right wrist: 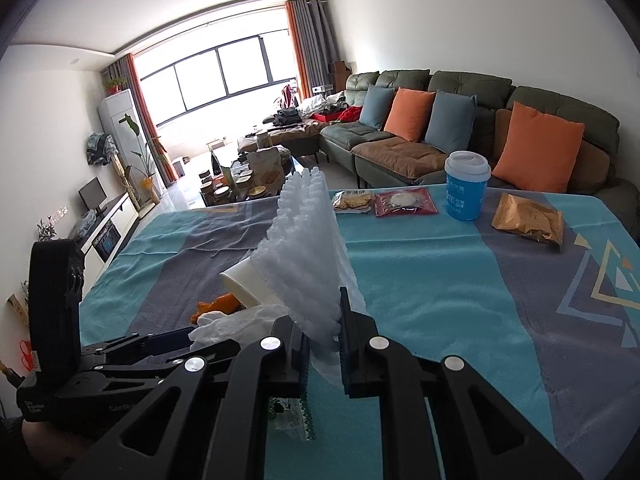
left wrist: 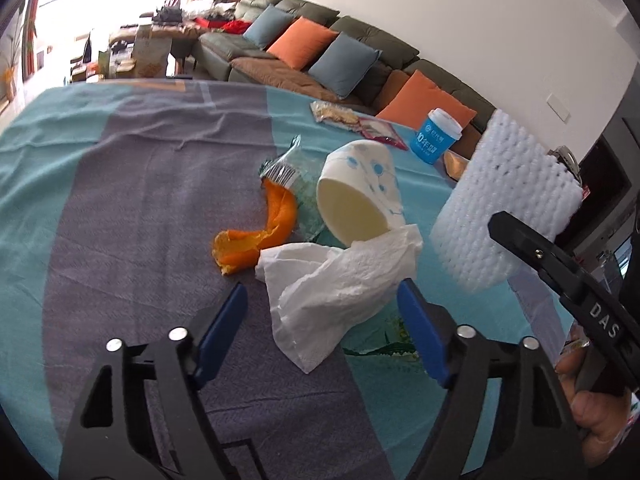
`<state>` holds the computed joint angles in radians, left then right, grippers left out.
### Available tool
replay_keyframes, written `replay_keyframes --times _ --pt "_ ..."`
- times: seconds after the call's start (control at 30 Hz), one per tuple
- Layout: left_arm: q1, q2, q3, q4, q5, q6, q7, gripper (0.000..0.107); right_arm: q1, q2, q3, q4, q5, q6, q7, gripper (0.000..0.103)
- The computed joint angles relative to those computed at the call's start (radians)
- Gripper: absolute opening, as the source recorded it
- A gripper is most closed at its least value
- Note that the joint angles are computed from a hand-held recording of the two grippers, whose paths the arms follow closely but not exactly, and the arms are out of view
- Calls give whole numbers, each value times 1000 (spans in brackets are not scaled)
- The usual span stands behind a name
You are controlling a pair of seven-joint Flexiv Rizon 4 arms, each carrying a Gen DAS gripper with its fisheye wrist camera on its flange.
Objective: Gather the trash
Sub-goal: 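Grasp the white tissue beside the paper cup with the left tool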
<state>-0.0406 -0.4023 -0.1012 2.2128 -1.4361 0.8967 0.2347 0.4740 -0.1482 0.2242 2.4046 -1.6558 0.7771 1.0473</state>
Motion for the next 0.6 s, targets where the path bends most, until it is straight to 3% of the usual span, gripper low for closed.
replay_keyframes --times 0.07,0.27,0.37,0.6 --pt "-1 -3 -3 -5 -3 -5 -5 71 -1 -2 -1 1 -4 1 10 10" --pt "-1 -19 -5 -17 22 -11 -30 29 -2 1 1 8 -5 3 23 10" --pt "10 -12 -7 -10 8 -34 -9 16 2 6 5 10 4 -6 22 10" --pt "47 24 9 6 -66 -146 61 10 22 13 15 7 27 -37 13 10"
